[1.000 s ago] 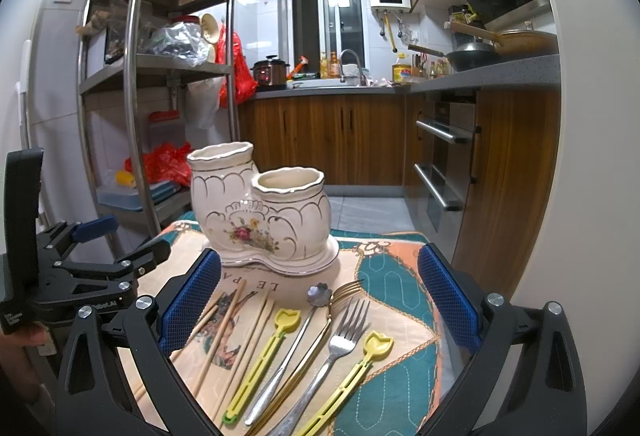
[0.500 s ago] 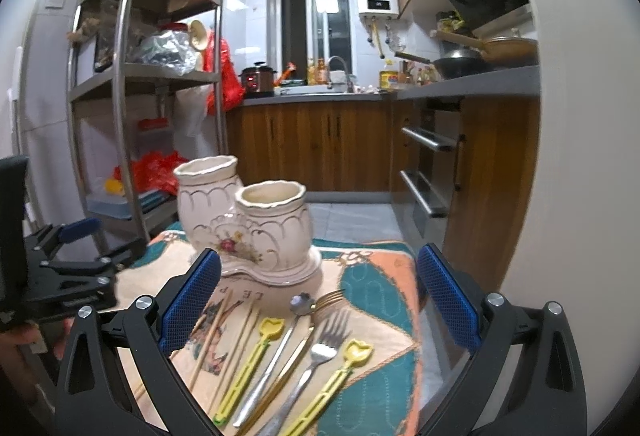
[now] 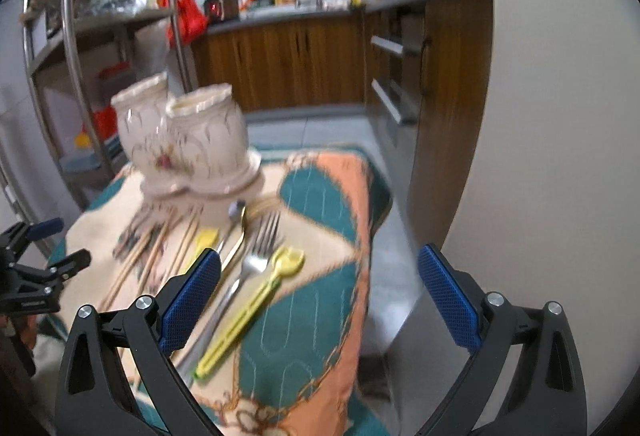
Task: Organize utensils
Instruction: 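Grasp a wooden chopstick with the left tool while the right tool grasps a yellow-handled utensil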
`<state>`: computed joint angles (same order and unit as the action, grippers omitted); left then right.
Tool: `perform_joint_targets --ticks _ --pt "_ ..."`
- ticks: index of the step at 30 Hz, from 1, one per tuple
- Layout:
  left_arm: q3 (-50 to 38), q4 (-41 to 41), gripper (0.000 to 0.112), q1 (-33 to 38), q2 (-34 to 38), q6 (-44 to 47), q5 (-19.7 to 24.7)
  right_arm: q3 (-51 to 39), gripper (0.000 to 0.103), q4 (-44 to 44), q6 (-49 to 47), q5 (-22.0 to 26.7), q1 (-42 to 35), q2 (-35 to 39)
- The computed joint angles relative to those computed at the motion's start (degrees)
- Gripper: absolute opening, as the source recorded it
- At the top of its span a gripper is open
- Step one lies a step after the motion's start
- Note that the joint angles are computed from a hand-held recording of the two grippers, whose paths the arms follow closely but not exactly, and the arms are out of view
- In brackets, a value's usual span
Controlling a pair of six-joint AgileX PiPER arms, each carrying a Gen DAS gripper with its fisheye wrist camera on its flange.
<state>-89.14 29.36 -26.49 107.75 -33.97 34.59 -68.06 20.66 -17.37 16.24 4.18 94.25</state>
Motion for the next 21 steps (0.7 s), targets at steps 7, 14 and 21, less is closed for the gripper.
perform_joint_targets --ticks 7,14,21 --pt "-3.1 -5.0 0.076 -0.7 3.1 7.1 3.8 -2.2 0.08 -2.1 1.7 6.3 1.0 2.8" --pt "-4.0 -7.2 0.069 -0.3 3.8 9.4 4.7 -6.1 0.054 0.7 0.4 11.6 2.4 6.7" --pt "-8.4 -10.4 0.049 0.1 6.2 15.9 8.0 -10.9 0.039 -8.0 7.9 15.5 5.0 10.0"
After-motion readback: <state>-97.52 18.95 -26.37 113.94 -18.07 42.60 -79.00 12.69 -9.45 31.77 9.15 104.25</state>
